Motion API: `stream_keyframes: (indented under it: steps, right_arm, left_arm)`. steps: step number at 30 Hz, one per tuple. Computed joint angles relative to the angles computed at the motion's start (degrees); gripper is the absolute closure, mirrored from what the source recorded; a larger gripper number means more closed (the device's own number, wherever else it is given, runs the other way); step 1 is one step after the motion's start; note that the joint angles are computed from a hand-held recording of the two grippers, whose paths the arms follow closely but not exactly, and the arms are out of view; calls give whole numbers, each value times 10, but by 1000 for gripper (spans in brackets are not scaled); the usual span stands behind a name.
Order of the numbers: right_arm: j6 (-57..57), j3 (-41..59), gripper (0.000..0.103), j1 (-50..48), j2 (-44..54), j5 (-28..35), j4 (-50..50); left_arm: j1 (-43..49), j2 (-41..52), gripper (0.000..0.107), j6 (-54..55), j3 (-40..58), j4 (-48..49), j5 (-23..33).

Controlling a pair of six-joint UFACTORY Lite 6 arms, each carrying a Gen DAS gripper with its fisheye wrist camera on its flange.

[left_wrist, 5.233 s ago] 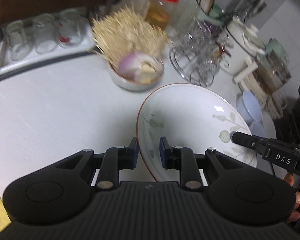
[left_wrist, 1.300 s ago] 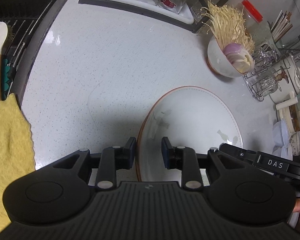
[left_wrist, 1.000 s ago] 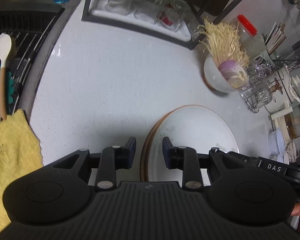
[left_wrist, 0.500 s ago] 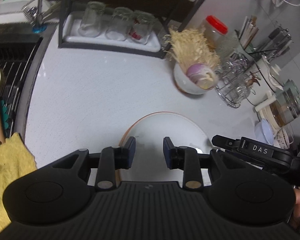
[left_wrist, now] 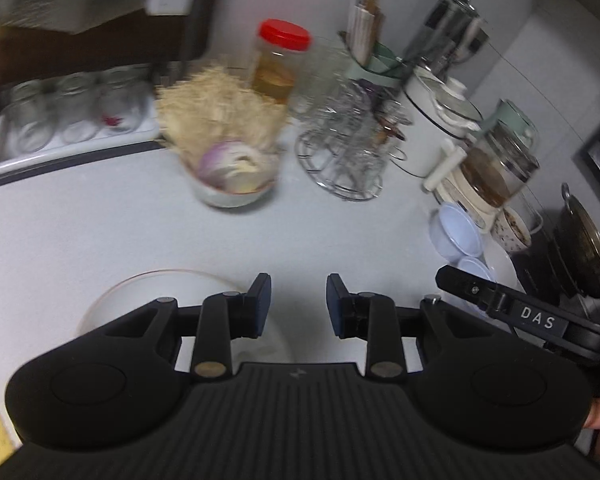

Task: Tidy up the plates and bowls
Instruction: 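Move both grippers to the pale blue bowl by the kettle and close on its rim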

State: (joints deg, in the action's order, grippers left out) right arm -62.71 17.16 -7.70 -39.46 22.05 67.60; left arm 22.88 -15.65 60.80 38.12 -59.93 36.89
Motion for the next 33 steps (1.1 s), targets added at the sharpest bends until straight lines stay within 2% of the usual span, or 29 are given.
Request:
stream_keyframes:
  steps: [4, 7, 13, 18, 22, 25, 27, 30, 32, 33]
  right_arm:
    - [-167, 31, 33, -165, 57, 82, 73]
    - [-265, 72, 33, -280, 139, 137, 105]
    - [-341, 190, 33, -415, 329, 161, 119]
    - [-338, 282, 34, -446, 459, 145, 102]
    - [-329, 342, 44, -462, 545, 150, 76]
    - [-321, 390, 53, -469, 606, 164, 57]
    - [-309, 419, 55, -469, 639, 173, 41]
    - [-283, 466, 62, -464, 685, 192, 6]
    - [-276, 488, 62, -460, 708, 200, -16]
    - [-270, 500, 64, -457, 720, 206, -29]
  left_arm:
    - [-157, 74, 68, -55, 53, -31, -84]
    - [-254, 145, 62, -74, 108, -65, -131]
    - [-390, 327, 53, -181, 269, -33, -175]
    - [-456, 479, 53, -295, 421, 42, -169]
    - [-498, 586, 53, -420, 544, 141, -165]
    - [-514, 653, 54, -515, 628, 217, -140]
    - [-524, 690, 55, -564, 674, 253, -130]
    - [-533, 732, 66, -630, 730, 300, -112]
    - [-536, 740, 78, -626, 739, 294, -115]
    - [-535, 741, 80, -627, 739, 295, -117]
